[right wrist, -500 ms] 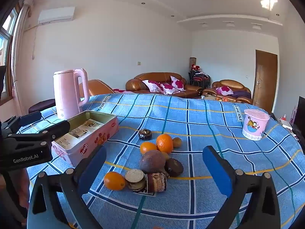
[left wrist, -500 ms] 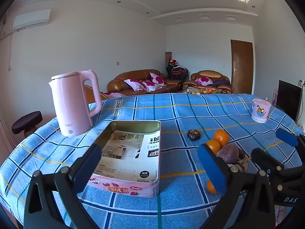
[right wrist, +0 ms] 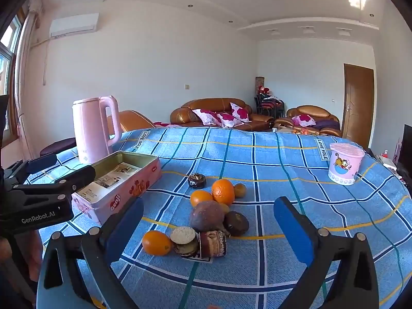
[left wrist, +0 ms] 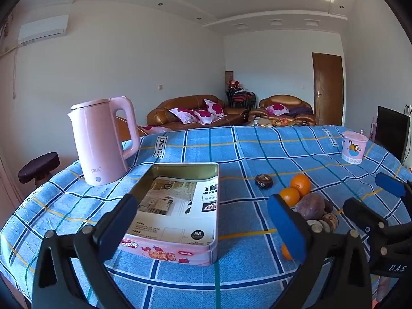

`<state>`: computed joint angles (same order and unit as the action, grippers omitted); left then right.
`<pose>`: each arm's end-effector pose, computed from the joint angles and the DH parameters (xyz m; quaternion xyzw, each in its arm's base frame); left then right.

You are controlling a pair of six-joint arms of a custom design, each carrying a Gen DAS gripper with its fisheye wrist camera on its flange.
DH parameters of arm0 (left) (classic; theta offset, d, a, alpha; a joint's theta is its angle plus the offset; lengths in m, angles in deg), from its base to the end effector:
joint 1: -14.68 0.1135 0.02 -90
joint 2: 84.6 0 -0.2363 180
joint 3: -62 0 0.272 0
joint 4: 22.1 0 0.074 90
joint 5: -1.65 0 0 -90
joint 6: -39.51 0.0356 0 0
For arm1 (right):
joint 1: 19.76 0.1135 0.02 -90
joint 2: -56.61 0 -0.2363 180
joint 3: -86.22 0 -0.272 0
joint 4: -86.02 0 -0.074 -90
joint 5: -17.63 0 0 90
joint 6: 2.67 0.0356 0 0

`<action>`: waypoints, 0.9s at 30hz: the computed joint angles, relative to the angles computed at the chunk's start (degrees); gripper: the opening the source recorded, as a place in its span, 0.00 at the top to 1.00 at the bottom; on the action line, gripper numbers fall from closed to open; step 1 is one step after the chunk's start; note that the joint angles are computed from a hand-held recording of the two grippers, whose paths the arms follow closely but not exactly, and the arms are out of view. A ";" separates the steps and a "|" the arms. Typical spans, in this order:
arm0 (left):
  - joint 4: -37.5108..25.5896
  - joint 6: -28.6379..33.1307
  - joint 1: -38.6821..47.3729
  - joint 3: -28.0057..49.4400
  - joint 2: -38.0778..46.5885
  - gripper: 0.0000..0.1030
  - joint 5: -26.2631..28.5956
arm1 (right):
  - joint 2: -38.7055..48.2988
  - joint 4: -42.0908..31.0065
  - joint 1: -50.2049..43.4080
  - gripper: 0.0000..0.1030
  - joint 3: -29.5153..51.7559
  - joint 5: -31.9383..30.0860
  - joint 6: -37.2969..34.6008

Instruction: Organize fruits

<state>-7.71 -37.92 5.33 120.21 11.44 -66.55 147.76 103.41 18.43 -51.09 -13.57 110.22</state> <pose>0.3510 -0.0712 0.1391 0.2579 0.7862 -0.1429 0.5431 0.2423 0.1518 0.0985 0.1383 0.7839 -0.1504 0.5863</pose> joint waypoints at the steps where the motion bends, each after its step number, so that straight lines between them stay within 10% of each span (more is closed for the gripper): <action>1: -0.02 -0.01 -0.08 -0.01 -0.01 0.00 -0.07 | -0.10 0.13 -0.07 0.01 -0.11 -0.02 -0.04; 27: 0.12 0.04 0.55 0.70 0.89 0.00 0.46 | -0.24 0.78 0.37 0.01 -0.41 0.27 0.22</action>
<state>-7.59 -37.88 5.89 120.91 12.33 -66.09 147.52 104.19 18.80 -51.50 -13.30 110.44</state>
